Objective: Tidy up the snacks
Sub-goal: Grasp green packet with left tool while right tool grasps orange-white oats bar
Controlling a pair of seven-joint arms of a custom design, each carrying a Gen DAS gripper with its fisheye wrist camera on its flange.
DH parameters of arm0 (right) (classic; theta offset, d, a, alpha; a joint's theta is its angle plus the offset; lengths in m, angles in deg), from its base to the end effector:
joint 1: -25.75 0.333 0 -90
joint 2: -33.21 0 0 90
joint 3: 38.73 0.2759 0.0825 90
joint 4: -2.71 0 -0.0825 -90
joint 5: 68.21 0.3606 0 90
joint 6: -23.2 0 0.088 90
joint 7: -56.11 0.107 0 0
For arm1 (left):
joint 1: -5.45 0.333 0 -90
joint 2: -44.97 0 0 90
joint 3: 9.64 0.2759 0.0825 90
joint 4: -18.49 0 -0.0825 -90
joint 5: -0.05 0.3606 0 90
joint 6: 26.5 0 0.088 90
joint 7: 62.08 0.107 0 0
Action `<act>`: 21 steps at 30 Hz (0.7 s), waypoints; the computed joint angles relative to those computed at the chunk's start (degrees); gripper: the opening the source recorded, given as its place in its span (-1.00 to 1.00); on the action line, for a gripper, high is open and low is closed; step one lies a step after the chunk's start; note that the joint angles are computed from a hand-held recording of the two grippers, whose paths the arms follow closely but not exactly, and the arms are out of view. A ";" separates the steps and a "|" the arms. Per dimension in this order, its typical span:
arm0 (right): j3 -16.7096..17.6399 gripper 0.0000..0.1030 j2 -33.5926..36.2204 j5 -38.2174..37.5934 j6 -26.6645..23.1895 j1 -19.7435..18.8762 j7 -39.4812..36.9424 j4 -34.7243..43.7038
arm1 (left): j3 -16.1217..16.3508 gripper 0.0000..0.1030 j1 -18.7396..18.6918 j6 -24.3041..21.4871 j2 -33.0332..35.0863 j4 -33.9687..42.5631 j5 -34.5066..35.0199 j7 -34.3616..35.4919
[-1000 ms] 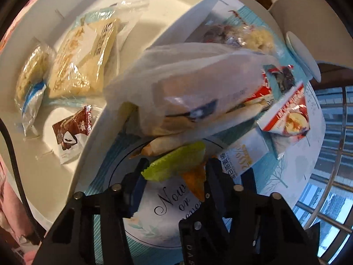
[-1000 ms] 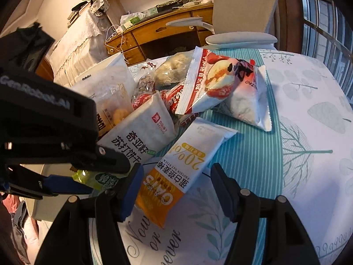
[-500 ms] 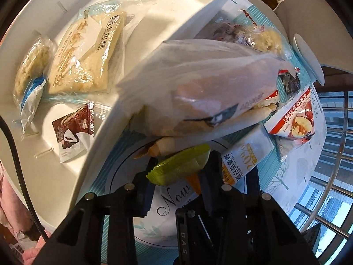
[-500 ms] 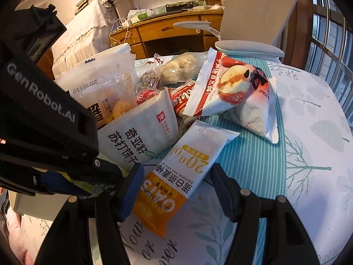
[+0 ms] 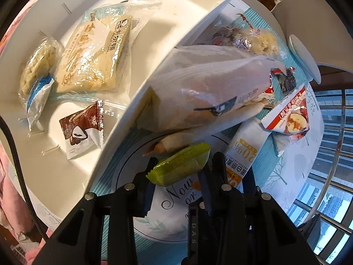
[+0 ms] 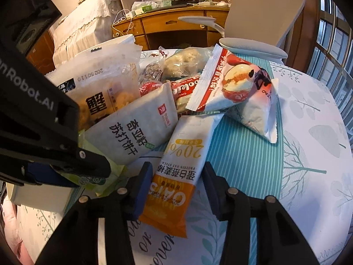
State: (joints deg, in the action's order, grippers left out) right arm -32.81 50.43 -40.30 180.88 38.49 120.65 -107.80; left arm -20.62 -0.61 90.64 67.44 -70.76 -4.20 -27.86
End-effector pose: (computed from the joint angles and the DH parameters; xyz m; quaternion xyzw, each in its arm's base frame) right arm 0.5974 0.1775 0.3645 -0.7836 0.5463 -0.0799 0.2849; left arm 0.6192 -0.1789 0.4058 0.9084 -0.4091 0.0603 0.0615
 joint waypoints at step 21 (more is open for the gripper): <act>-2.42 -0.69 -9.02 4.58 -8.25 -2.13 3.85 -6.36 | 0.40 -0.33 0.54 -0.21 -12.10 -8.85 -1.44 2.33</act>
